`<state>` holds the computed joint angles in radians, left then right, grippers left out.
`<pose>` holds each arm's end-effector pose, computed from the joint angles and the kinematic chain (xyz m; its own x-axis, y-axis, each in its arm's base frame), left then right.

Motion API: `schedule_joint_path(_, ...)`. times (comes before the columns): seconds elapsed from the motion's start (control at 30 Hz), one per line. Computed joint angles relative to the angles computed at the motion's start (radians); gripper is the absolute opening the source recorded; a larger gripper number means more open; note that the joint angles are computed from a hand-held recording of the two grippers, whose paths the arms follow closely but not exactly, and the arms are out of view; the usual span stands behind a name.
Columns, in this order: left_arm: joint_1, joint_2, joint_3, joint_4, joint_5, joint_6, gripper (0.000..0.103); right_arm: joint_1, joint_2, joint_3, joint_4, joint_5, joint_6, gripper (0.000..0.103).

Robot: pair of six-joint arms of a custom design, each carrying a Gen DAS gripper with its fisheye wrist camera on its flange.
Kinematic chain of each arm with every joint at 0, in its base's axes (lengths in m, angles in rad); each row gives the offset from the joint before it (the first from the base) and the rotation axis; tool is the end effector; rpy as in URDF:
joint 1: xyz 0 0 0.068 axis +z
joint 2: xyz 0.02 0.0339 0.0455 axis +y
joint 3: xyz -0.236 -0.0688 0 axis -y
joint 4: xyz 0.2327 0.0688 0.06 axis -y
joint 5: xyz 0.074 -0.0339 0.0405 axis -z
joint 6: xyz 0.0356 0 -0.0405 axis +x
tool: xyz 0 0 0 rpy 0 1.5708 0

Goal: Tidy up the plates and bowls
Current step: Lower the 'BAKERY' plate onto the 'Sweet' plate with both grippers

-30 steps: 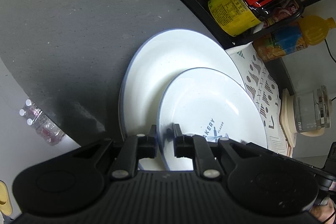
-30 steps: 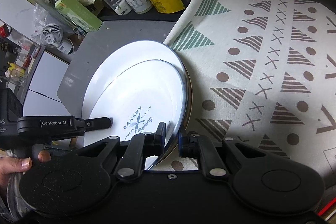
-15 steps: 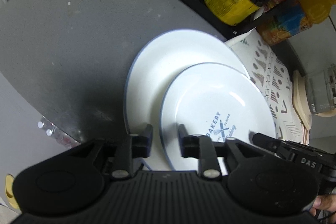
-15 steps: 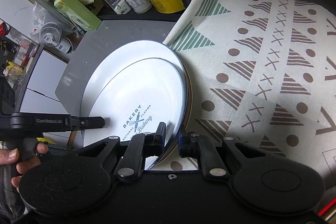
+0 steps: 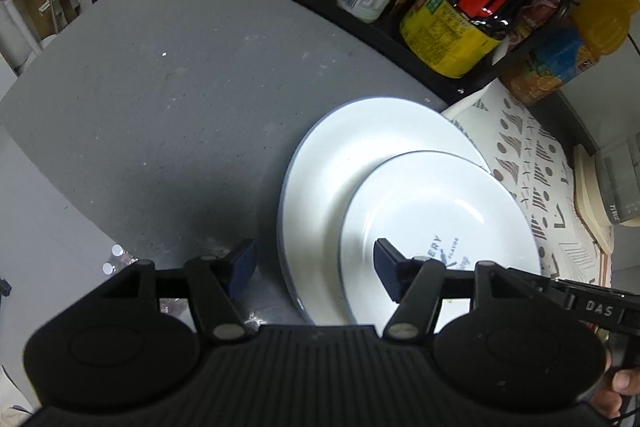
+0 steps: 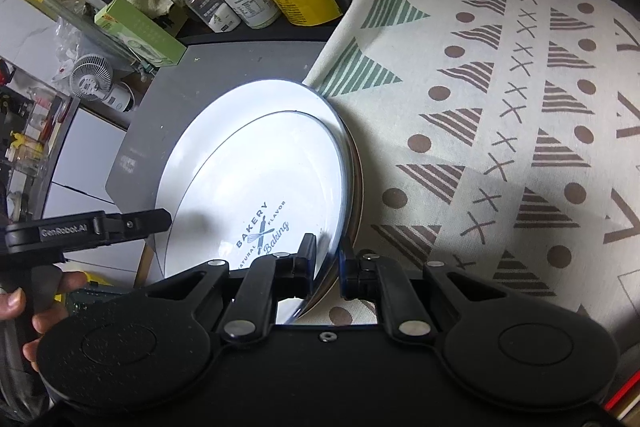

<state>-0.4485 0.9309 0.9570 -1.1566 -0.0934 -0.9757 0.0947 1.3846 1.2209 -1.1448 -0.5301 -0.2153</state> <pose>0.1427 -0.0650 0.2699 -0.7848 -0.5373 -0.3088 -0.4531 0.8374 -0.3056 0.2400 0.0409 0.2656 -0.8940 -0.2701 -0.3576 -0.4126 0.8074 0.4217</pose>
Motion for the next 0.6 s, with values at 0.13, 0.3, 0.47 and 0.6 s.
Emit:
schedule_joint_path(0.13,0.020,-0.001,-0.044,0.044,0.026,-0.007,0.063,0.004,0.001,-0.007,0.005,0.007,0.010,0.014)
schedule_joint_path(0.3,0.015,0.014,-0.062,0.062,0.024,-0.018,0.062,0.016,-0.002,-0.031,0.022,0.021,0.039,0.018)
schedule_joint_path(0.47,0.020,0.004,-0.082,0.075,0.010,-0.016,0.056,0.012,0.002,-0.051,0.038,0.016,0.065,0.024)
schedule_joint_path(0.6,0.039,-0.021,-0.104,0.109,0.024,0.012,0.040,0.013,0.009,-0.060,0.053,0.019,0.081,0.028)
